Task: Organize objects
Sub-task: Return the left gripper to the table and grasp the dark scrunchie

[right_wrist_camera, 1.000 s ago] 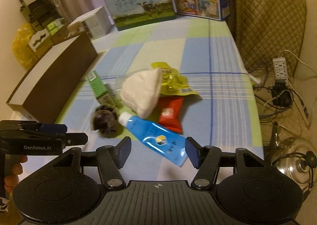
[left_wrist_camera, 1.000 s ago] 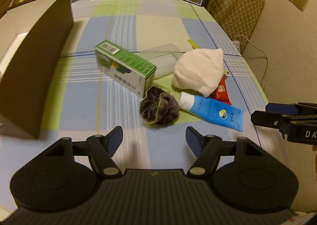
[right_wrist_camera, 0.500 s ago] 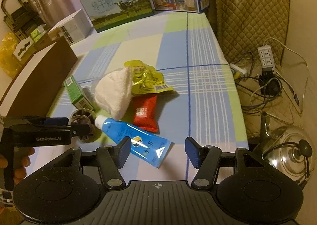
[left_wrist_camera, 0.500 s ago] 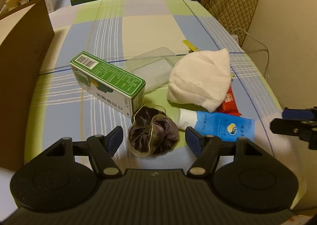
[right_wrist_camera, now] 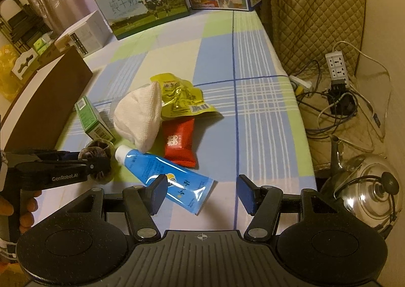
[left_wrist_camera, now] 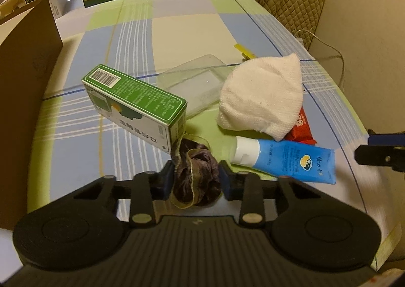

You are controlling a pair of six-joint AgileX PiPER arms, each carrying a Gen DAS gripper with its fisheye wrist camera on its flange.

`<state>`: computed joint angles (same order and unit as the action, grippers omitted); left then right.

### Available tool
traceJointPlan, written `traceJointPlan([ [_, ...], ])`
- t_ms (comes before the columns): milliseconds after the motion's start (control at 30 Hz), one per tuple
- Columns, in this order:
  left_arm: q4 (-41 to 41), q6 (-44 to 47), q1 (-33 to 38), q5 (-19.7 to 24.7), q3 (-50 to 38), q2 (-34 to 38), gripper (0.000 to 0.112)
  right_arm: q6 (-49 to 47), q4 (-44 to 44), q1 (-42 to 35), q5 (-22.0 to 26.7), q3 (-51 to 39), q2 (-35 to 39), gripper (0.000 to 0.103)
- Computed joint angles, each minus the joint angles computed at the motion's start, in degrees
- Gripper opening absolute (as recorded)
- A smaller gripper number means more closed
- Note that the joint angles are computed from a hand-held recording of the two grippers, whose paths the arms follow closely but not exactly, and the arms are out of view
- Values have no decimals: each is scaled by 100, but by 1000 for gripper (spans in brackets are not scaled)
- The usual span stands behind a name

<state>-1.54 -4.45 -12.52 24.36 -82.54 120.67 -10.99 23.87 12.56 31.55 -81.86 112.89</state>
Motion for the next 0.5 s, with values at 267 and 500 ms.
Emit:
traceJointPlan([
  [267,190,-305,145,-294,713,-558,22,-247,176,166,64,-172,105,57],
  [500,368,-777,391,-396,1441,-1403,22,-871,665,384,204,-453,225,57],
])
